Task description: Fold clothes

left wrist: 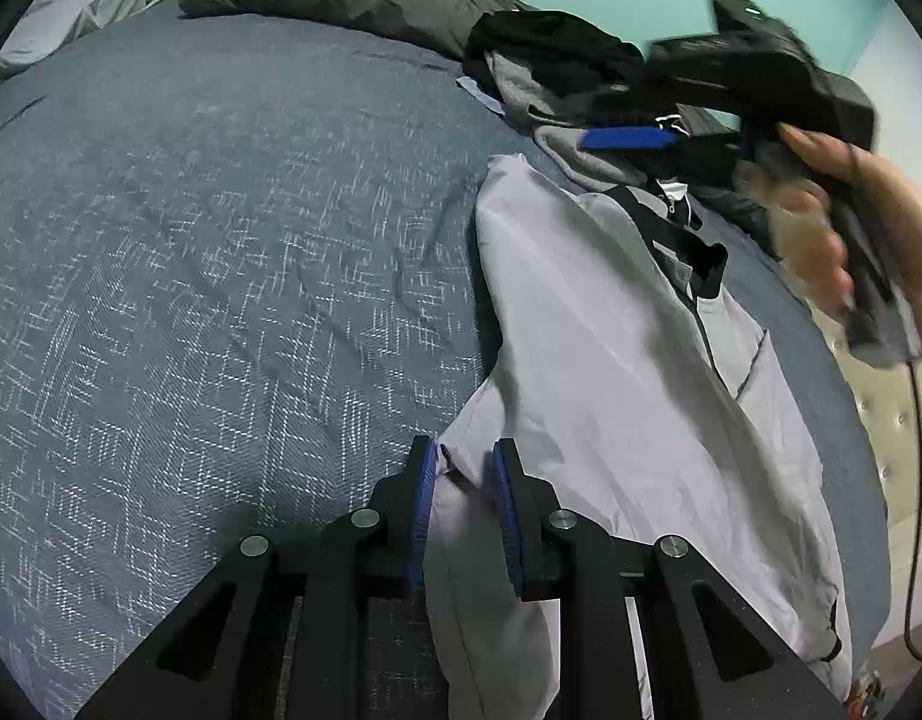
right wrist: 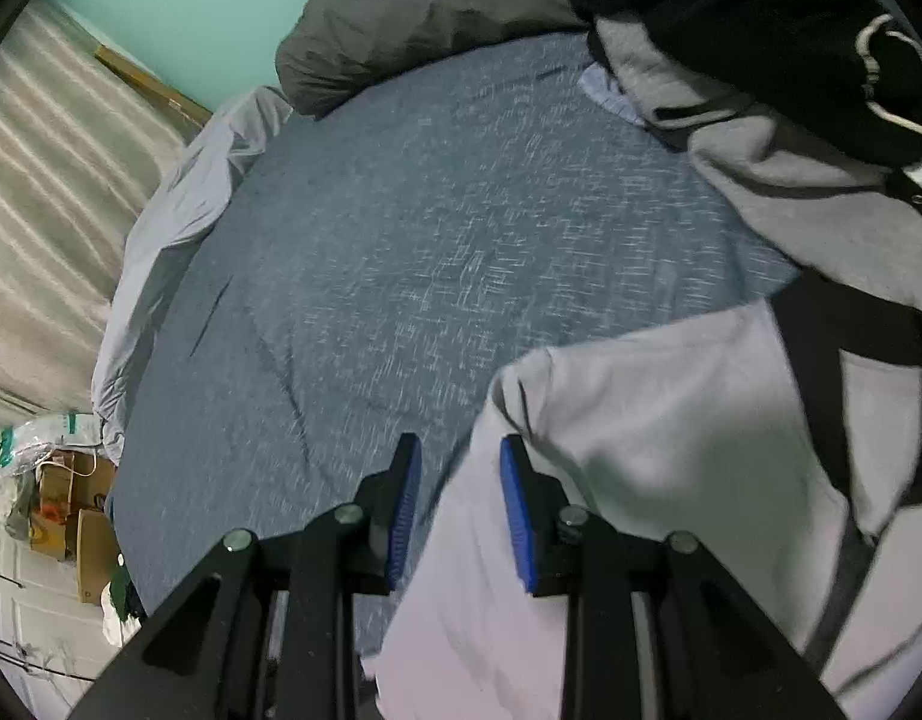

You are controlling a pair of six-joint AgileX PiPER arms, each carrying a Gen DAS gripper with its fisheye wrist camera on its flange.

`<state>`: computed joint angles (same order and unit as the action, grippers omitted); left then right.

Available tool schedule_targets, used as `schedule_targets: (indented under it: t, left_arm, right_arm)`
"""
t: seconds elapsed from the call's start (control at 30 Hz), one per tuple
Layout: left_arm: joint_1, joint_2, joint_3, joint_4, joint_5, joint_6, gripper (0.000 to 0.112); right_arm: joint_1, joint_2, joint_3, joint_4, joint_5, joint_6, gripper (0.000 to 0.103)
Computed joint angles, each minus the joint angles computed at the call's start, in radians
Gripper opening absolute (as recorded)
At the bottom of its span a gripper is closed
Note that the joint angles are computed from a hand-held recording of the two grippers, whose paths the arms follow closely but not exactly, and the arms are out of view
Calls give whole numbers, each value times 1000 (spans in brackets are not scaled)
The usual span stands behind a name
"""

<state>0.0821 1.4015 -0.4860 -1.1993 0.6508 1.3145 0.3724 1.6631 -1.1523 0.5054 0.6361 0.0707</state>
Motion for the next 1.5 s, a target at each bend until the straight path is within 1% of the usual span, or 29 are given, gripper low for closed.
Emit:
schedule_targets:
  t: [0.1, 0.3, 0.4, 0.47, 0.57, 0.6, 0.63, 0.7, 0.8, 0.87, 1.0, 1.1, 1.2, 1.3, 1.33, 1.37, 1.5]
  left_arm:
    - [3, 3, 4, -3, -5, 4, 21]
    - [3, 16, 9, -9, -16, 20, 22]
    - [4, 16, 11, -9, -15, 19, 21]
    - [3, 16, 12, -10, -16, 20, 21]
    - [-3, 18, 14, -14, -20, 20, 21]
    - [-15, 19, 15, -20, -27, 18, 21]
    - [-28, 19, 16, -28, -35, 16, 21]
    - [-30, 19, 19, -30, -36, 16, 21]
    - [-33, 20, 22, -30, -41, 14, 21]
    - [-35, 21, 24, -31, -45, 12, 21]
    - [-49, 25, 27, -40, -58, 18, 21]
    - [-53, 24, 33, -49, -61, 21, 21]
    - [-61, 24, 35, -57, -67, 22, 21]
    - [-28, 33, 15, -31, -45, 13, 21]
    - [-18, 43, -1, -22, -37, 6, 22]
    - [-11, 41, -4, -19, -32, 2, 22]
    - [47, 9, -7, 15, 14, -20, 22]
  right_arm:
    - [0, 99, -90, -2, 34, 4, 27]
    - [12, 240, -243, -97, 92, 76, 27]
    - [18, 310, -320, -150, 158, 122, 27]
    - [17, 339, -346, -171, 186, 155, 27]
    - [16, 361, -354, -183, 205, 178, 26]
    - [15, 361, -348, -179, 197, 175, 22]
    - [12, 354, -333, -166, 173, 163, 19]
    - [1, 336, -299, -127, 125, 133, 8]
    - [-18, 332, -279, -63, 98, 73, 2]
    - [-31, 322, -257, -8, 64, 21, 2]
    - [-39, 291, -219, 24, -9, -36, 2]
    - [-43, 264, -188, 35, -60, -37, 3]
    - [-57, 217, -147, 51, -130, -42, 3]
    - [-79, 145, -107, 89, -130, -98, 3]
    - [-60, 120, -82, 74, -143, -79, 3]
    - [-45, 83, -42, 57, -151, -66, 3]
    - [-45, -101, 134, 14, -129, -66, 3]
